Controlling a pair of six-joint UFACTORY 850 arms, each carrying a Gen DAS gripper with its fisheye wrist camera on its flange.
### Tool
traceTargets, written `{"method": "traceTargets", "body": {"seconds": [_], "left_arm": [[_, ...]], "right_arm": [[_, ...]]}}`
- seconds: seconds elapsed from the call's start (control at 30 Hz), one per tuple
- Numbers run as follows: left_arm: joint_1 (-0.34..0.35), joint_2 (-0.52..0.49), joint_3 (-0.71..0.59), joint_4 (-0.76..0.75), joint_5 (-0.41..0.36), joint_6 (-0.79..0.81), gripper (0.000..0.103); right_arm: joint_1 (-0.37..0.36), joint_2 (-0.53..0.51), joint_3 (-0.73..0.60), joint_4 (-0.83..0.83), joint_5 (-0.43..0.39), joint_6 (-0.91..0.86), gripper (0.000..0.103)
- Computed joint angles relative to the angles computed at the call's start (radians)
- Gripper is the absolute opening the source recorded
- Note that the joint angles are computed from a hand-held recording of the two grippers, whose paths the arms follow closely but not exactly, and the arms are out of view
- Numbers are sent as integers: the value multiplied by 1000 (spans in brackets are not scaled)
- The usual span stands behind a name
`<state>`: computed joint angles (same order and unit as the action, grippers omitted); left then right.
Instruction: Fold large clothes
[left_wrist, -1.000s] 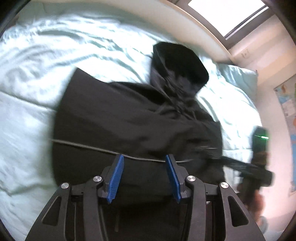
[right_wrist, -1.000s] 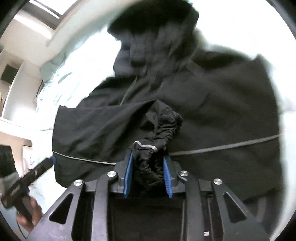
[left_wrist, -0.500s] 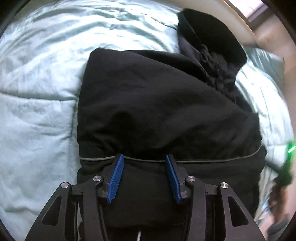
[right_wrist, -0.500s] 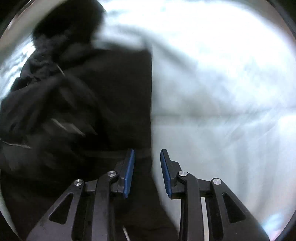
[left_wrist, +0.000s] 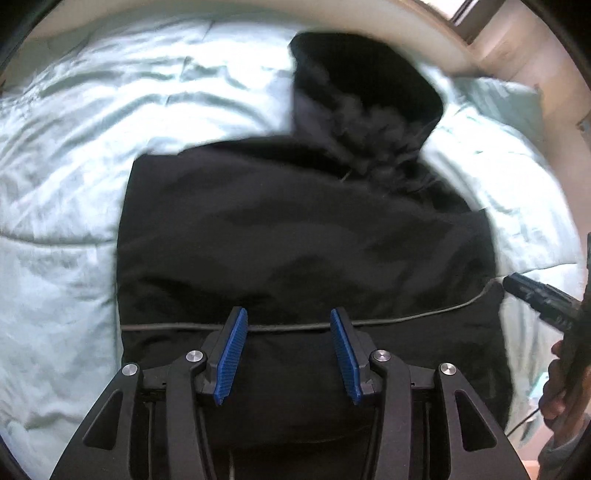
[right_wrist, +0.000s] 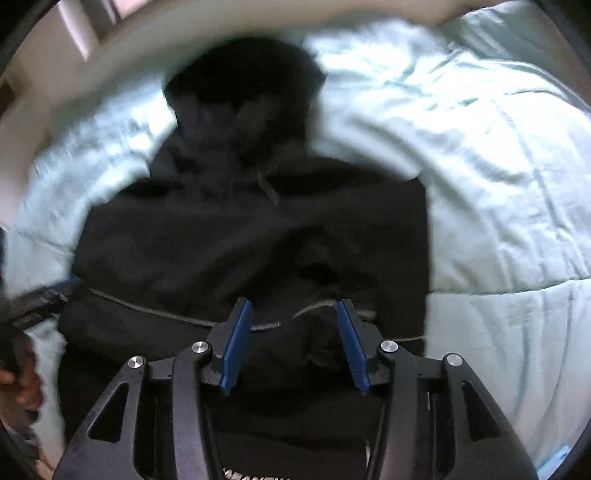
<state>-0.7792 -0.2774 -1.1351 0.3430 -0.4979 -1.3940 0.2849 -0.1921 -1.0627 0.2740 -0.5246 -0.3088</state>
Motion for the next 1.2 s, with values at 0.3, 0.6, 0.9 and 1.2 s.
{"method": "traceTargets", "body": {"seconds": [0.3, 0.6, 0.9, 1.2], "left_arm": [[20, 17, 47, -69, 74, 67, 48], [67, 19, 47, 123, 24, -202, 48], [72, 22, 37, 108, 20, -241, 48], [157, -106, -309, 236, -76, -72, 48]], "right_arm": [[5, -67, -4, -116, -37, 100, 50], [-14, -60, -40, -60, 22, 74, 52], [-119, -117, -59, 144, -128, -152, 55], [-130, -235, -403, 332, -133, -318, 55]]}}
